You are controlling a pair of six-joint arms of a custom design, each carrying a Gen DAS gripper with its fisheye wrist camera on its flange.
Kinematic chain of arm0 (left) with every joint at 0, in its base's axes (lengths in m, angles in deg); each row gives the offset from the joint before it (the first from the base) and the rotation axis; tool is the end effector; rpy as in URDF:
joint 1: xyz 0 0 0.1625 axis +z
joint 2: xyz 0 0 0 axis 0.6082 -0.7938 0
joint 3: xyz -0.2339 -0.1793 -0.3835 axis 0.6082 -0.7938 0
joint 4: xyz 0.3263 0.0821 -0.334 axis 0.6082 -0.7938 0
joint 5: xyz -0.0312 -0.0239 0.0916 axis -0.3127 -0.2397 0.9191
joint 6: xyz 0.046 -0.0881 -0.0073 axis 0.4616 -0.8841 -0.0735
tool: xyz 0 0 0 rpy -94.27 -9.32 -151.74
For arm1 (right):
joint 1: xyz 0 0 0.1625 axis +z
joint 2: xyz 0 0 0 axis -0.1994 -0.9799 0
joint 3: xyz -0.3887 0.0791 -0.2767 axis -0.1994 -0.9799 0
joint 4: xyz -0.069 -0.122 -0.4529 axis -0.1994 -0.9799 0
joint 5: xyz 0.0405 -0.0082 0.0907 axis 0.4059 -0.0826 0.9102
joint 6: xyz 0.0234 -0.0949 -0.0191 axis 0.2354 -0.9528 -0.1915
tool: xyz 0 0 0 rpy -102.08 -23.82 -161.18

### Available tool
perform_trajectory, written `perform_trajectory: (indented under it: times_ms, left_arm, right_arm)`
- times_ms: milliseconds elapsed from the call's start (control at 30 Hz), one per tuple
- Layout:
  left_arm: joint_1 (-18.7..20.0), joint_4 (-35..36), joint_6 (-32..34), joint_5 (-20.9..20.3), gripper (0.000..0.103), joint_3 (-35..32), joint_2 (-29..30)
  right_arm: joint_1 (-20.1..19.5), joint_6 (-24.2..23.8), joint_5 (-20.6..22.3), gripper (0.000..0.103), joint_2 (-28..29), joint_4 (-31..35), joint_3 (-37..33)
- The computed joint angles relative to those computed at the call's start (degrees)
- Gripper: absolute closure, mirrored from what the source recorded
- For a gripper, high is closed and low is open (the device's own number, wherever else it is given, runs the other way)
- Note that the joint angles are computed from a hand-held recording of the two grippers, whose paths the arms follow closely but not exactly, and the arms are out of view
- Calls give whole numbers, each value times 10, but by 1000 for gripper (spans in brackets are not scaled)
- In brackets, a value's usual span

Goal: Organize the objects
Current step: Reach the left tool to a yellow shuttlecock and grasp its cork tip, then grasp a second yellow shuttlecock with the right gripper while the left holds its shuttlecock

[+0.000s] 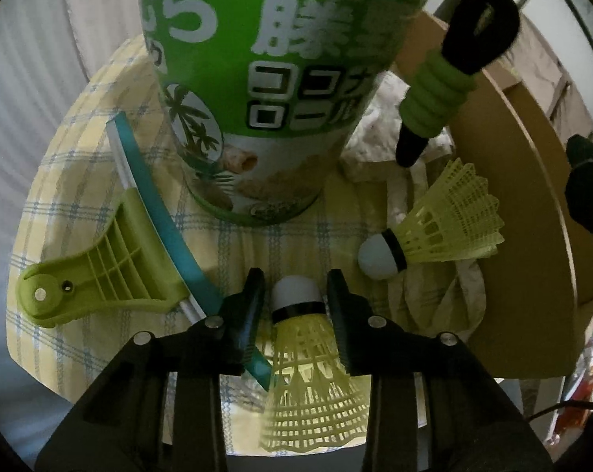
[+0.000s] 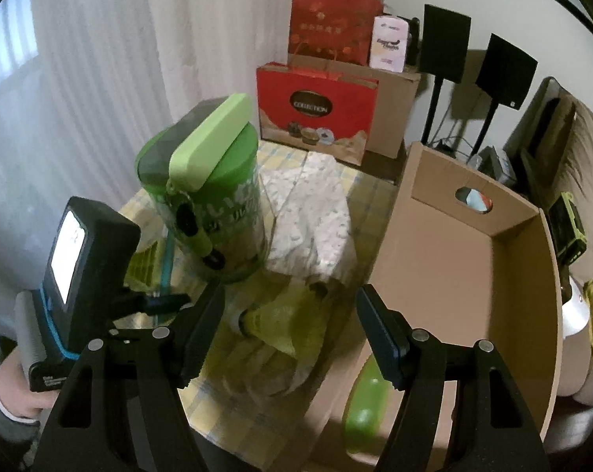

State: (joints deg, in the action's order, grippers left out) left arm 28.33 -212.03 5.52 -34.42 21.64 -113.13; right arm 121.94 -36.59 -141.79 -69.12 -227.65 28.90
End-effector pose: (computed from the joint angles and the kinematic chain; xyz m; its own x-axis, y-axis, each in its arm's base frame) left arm -0.0971 -0.7124 0.2323 -0.8053 -0.2458 -0.5395 0.0470 0.8807 -0.4714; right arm 0.3840 -0.7662 0.0706 -0.5043 -0.6783 0.5344 -0.8222 0.5664 -0.0571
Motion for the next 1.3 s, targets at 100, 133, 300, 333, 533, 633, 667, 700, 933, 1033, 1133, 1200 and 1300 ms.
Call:
perform_trajectory:
  times_ms: [100,133,300,333,533,633,667,700,933,1033,1133,1200,1300]
  left_arm:
    - [-1,-7,4,3,77,3,2]
    - [0,-15,8,-2,79,6,1]
    - [-1,-69,19,-11,79,30,-11]
    - [-1,-79,21,-14,79,35,-16]
    - [-10,-122,29,-16,79,66,-53]
    - [-11,-134,31,-12,79,77,-68]
    - [-11,-135,31,-10,79,78,-73]
    - [-6,-128,38,-11,79,72,-80]
    - [-8,-135,32,3,79,71,-91]
    - [-4,-133,30,2,79,69,-93]
    - [-2,-131,31,-1,79,64,-91]
    - [-1,-132,33,-3,79,64,-90]
    - [-2,-133,33,-6,79,65,-88]
  right_arm:
    - [1,-8,-7,32,3,7,0]
    - [2,-12,-8,32,3,8,1]
    - [3,-24,-12,35,5,12,2]
    - [3,-25,-12,35,6,13,1]
    - [5,-29,-18,35,19,59,-21]
    - [8,-33,-36,36,34,73,-33]
    - [9,-38,-41,36,38,73,-34]
    - [10,-42,-44,36,42,75,-35]
    - [14,-42,-101,31,68,31,-31]
    - [15,-28,-123,31,80,23,-36]
    - [15,-25,-137,31,90,13,-40]
    - [16,-30,-144,31,96,3,-44]
    - [17,-53,-165,31,105,-24,-45]
